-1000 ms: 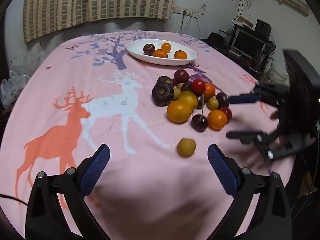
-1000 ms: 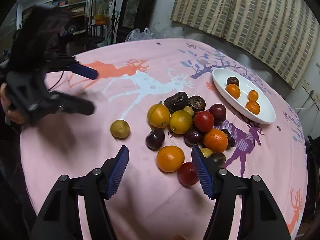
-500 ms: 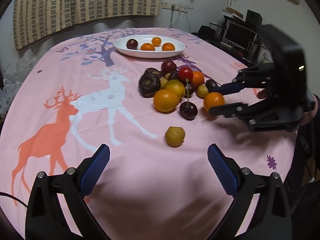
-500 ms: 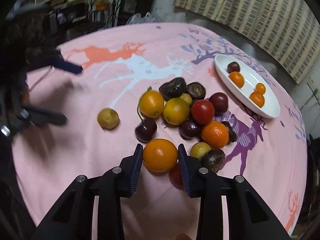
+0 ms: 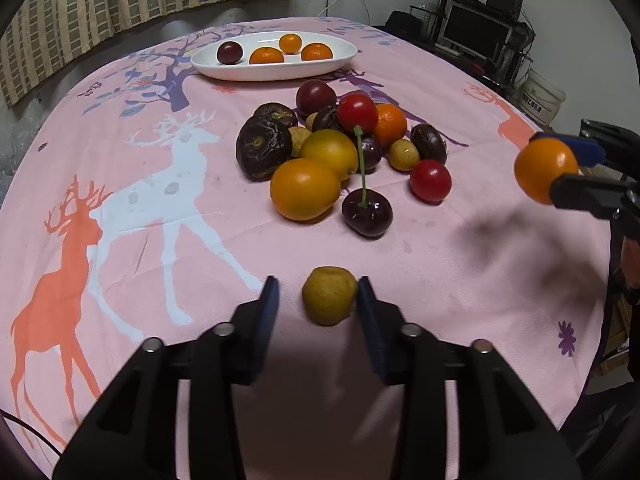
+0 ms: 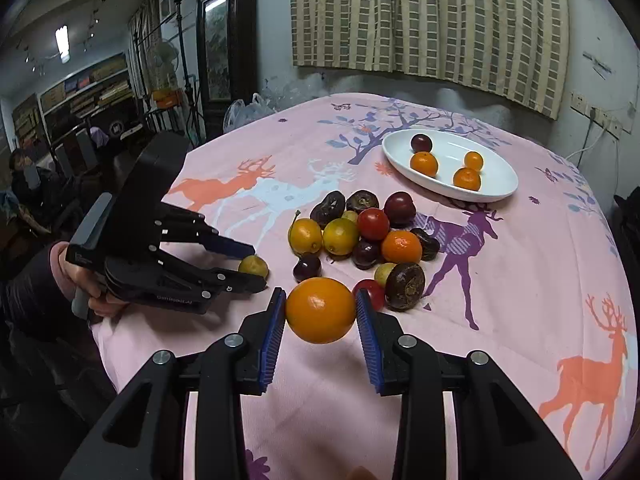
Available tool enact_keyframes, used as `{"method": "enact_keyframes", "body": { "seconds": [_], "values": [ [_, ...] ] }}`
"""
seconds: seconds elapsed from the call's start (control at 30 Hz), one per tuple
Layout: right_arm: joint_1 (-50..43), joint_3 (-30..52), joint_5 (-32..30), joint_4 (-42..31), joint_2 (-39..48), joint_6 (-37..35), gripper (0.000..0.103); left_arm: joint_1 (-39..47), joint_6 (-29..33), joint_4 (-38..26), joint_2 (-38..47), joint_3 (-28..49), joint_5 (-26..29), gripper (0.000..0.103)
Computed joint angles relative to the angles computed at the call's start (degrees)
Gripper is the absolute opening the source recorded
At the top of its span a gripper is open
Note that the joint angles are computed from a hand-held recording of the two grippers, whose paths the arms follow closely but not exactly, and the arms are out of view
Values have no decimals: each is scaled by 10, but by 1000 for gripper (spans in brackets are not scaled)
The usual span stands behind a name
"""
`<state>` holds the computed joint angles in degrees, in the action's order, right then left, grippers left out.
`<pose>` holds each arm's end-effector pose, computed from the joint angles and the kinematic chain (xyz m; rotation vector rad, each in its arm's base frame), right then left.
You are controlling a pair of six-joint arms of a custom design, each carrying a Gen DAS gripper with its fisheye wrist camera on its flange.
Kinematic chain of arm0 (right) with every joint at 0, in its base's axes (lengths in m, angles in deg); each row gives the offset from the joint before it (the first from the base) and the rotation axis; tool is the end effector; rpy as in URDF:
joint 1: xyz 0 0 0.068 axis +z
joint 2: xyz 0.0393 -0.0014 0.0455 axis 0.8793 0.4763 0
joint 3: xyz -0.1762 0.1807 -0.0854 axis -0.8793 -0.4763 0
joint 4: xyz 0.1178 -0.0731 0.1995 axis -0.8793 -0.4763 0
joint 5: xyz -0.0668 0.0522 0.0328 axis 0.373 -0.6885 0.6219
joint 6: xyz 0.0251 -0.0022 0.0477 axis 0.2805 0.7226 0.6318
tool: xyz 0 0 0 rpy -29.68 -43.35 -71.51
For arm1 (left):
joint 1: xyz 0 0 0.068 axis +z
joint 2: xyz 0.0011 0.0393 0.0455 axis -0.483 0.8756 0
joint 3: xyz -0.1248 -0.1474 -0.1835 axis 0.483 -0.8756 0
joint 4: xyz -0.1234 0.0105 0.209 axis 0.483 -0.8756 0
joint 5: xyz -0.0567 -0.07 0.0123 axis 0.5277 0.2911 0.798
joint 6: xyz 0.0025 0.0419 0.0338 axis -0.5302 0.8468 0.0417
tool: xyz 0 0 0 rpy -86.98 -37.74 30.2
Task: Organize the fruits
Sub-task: 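Grasp a yellow-green plum with the left tool while the right grasps an orange, then lower the plum and orange onto the white plate and open both tools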
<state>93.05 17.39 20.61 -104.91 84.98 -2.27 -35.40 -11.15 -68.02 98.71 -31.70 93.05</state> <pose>0.1841 0.1239 0.2373 -0.9844 2.1413 0.4928 0.1522 -0.0218 0.1725 0.2823 2.5216 -0.1723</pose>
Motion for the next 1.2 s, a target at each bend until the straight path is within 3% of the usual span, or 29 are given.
{"method": "enact_keyframes", "body": {
  "seconds": [0.03, 0.13, 0.3, 0.4, 0.5, 0.57, 0.7, 0.83, 0.87, 0.9, 0.93, 1.0, 1.03, 1.1, 1.2],
  "values": [
    [-4, -1, -4, 4, 1, 4, 36, -3, 1, 0, 0, 0, 0, 27],
    [-35, 4, -38, 24, 15, 21, 36, -14, -4, -2, -3, 3, -5, 26],
    [-101, 57, -85, 93, 86, 74, 36, 55, 38, -34, 31, 99, 70, 26],
    [-120, 125, -83, 147, 178, 121, 36, 89, 32, -14, 150, 220, 96, 26],
    [-123, 248, -48, 177, 316, 164, 36, 88, 6, 10, 309, 371, 82, 26],
    [-125, 363, -47, 154, 422, 187, 36, 78, -11, 25, 405, 465, 40, 26],
    [-118, 572, -34, 86, 586, 195, 36, 73, -57, -28, 606, 697, 22, 26],
    [-108, 704, -29, 8, 673, 178, 37, 62, -57, -71, 707, 815, -13, 27],
    [-106, 724, -28, -7, 685, 169, 39, 62, -64, -92, 726, 840, -21, 28],
    [-103, 718, -13, -7, 679, 166, 59, 65, -75, -118, 741, 862, -27, 47],
    [-101, 683, 6, 8, 651, 167, 71, 67, -87, -136, 744, 870, -28, 68],
    [-104, 607, -7, 51, 587, 166, 76, 80, -97, -106, 680, 798, -8, 74],
    [-108, 544, -27, 79, 529, 157, 76, 86, -92, -75, 630, 743, 4, 83],
    [-105, 409, -6, 132, 406, 128, 76, 91, -77, -16, 506, 617, -2, 99],
    [-101, 281, 12, 140, 289, 108, 76, 88, -55, 22, 345, 454, -49, 99]
  ]
}}
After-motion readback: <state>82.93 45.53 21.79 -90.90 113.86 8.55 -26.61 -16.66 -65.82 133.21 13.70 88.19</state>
